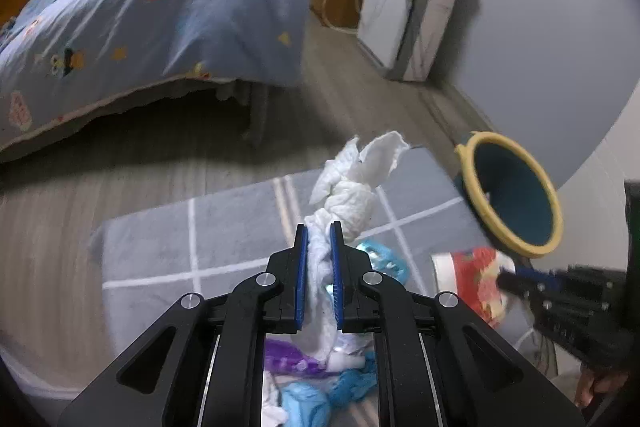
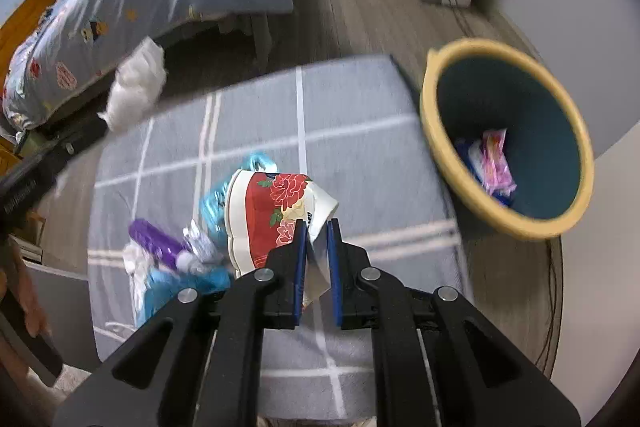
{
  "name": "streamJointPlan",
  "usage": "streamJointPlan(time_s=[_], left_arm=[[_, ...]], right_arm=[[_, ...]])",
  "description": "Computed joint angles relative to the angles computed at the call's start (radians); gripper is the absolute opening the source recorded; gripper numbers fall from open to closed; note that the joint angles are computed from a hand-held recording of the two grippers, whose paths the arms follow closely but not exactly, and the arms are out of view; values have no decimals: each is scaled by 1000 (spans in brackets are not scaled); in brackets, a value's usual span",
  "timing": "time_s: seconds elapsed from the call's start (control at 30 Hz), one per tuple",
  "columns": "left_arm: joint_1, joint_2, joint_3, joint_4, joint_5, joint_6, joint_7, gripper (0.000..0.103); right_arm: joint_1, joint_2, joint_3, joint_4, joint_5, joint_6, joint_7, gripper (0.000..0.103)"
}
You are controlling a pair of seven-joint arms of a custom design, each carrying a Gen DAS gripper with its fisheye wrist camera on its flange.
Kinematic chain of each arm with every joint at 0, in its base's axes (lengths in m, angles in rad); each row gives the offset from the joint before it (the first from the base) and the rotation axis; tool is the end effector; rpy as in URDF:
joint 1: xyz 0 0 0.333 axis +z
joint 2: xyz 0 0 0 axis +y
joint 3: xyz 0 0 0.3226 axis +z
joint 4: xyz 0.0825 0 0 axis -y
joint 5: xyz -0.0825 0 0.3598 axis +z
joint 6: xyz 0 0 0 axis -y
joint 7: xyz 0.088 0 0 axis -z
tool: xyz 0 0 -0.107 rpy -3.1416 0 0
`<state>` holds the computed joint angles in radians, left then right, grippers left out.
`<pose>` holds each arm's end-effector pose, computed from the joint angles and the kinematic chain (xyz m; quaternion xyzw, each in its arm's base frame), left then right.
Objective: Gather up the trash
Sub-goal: 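Lift the red floral cup with the right tool while the left tool grasps the white tissue, then carry the red floral cup and white tissue over the bin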
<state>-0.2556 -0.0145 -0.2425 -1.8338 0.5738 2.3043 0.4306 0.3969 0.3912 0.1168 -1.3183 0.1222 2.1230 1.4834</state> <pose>0.5105 -0.2659 0.5976 -0.7722 0.5365 -0.2382 0.2432 0.6064 0.3294 0.5711 -0.8489 0.4805 -0.0457 0.2155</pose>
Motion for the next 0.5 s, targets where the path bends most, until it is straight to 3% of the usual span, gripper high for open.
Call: streamJointPlan(time_s=[0.27, 0.5], left_arm=[[-6, 4, -4, 27, 48, 66, -10, 12], [-13, 27, 0, 54, 36, 88, 12, 12]], right_arm=[[-29, 82, -5, 190, 26, 5, -25, 10], [-66, 234, -17, 482, 59, -92, -6, 10]])
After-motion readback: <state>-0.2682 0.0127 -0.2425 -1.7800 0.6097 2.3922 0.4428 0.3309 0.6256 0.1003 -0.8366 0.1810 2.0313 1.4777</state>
